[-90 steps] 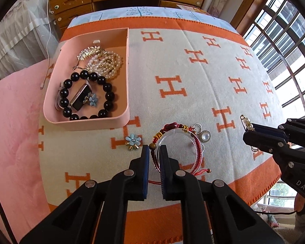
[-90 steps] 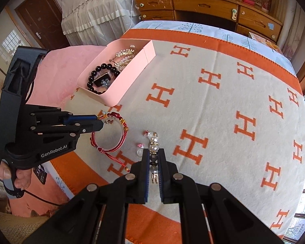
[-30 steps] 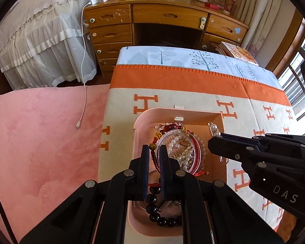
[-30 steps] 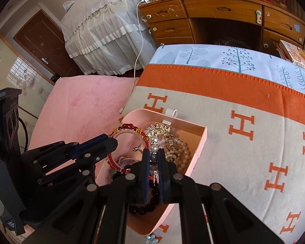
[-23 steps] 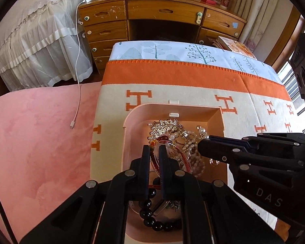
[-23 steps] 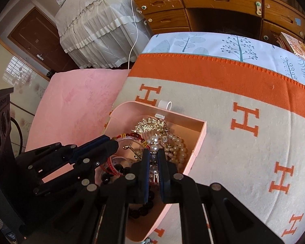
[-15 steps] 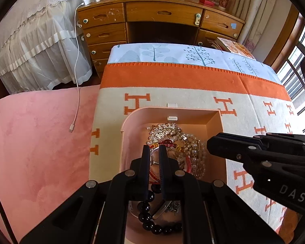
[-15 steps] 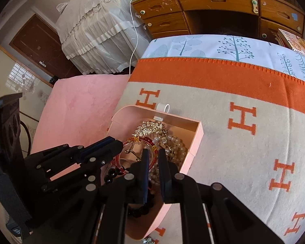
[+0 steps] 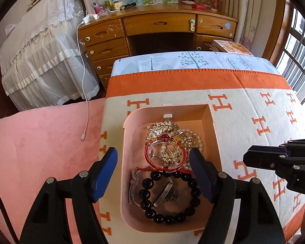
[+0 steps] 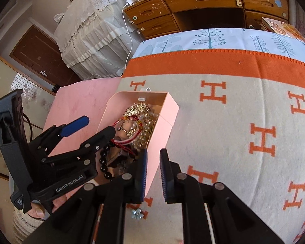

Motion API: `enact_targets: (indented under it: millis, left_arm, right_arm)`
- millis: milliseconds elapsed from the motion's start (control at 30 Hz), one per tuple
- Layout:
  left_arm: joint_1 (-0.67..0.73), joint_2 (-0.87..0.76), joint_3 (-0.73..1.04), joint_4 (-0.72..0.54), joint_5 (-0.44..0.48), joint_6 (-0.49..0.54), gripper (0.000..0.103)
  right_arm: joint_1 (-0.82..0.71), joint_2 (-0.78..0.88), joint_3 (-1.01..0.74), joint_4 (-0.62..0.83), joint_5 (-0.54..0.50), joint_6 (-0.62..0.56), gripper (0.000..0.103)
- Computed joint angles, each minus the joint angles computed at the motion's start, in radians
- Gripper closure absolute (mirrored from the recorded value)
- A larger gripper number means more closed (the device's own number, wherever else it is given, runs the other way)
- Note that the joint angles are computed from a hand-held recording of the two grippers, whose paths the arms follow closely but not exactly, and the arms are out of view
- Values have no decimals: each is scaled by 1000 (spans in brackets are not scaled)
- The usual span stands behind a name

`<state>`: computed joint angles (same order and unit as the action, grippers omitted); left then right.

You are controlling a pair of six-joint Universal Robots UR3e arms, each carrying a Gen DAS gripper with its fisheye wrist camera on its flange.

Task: Organize jewelry
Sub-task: 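Move the left tool to the blue flower brooch while the right tool reaches the pearl ring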

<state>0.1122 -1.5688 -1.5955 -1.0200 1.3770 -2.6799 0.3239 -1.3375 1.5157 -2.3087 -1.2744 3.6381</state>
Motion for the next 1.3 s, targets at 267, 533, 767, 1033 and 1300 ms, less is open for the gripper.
enact_targets:
  millis: [267,533,767,1033,1300]
  left_arm:
    - [16,216,-120,-65,-30,31,15]
    - [33,415,-175,-216,-64,54,13]
    - [167,687,-314,-305,-223,147,13]
    - [197,839,-396,-346,-222,151,13]
    - [287,907,-527,-400,-244,193,13]
  right_arm:
    - [56,-162,164,-44,-52,6,90]
    - [132,-313,272,-48,-131,27,90]
    - [176,-444,373,-57,-196,68,90]
    - [230,-528,470,-97,-291,125,79]
    - [243,-530,607,-204,-301,147,70]
